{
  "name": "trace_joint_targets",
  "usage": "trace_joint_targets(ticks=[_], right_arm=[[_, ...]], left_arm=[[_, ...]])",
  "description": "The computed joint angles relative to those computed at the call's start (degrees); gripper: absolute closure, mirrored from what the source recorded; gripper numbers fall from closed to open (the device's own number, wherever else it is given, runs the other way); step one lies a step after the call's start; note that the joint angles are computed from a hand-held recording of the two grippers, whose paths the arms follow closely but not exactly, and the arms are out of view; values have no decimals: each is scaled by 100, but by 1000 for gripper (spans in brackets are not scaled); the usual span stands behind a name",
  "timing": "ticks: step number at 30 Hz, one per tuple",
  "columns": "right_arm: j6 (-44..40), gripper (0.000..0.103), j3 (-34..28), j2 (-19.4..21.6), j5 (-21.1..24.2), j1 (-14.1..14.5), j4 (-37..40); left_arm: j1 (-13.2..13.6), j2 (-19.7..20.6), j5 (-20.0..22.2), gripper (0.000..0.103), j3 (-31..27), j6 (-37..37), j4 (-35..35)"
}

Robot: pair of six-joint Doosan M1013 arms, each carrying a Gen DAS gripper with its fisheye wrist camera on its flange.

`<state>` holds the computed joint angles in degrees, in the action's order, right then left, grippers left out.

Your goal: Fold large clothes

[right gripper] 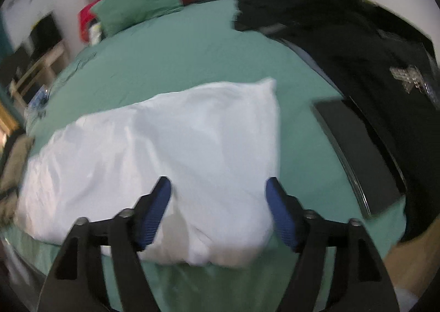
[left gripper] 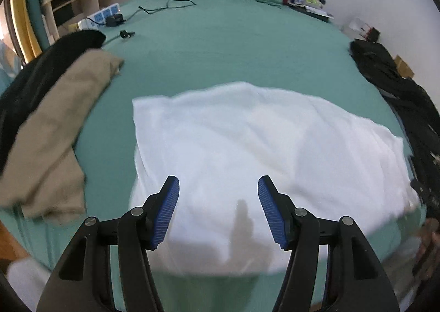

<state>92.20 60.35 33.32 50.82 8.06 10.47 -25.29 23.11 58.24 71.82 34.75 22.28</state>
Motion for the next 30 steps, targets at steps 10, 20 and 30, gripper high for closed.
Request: trace_joint_targets(ticks=[10,20,30], right_arm=[[310,18,181,72,221,-224,1427],[-904,8,71,291,57,0,2679],[-1241,73,-34,628,340,-136,4425]], left_arm=[[-156,-83,-521,39,298,-54,-285],[-106,-93,-711,39,365,83,-559],[-188,429,-839,39,-420,647,-849]])
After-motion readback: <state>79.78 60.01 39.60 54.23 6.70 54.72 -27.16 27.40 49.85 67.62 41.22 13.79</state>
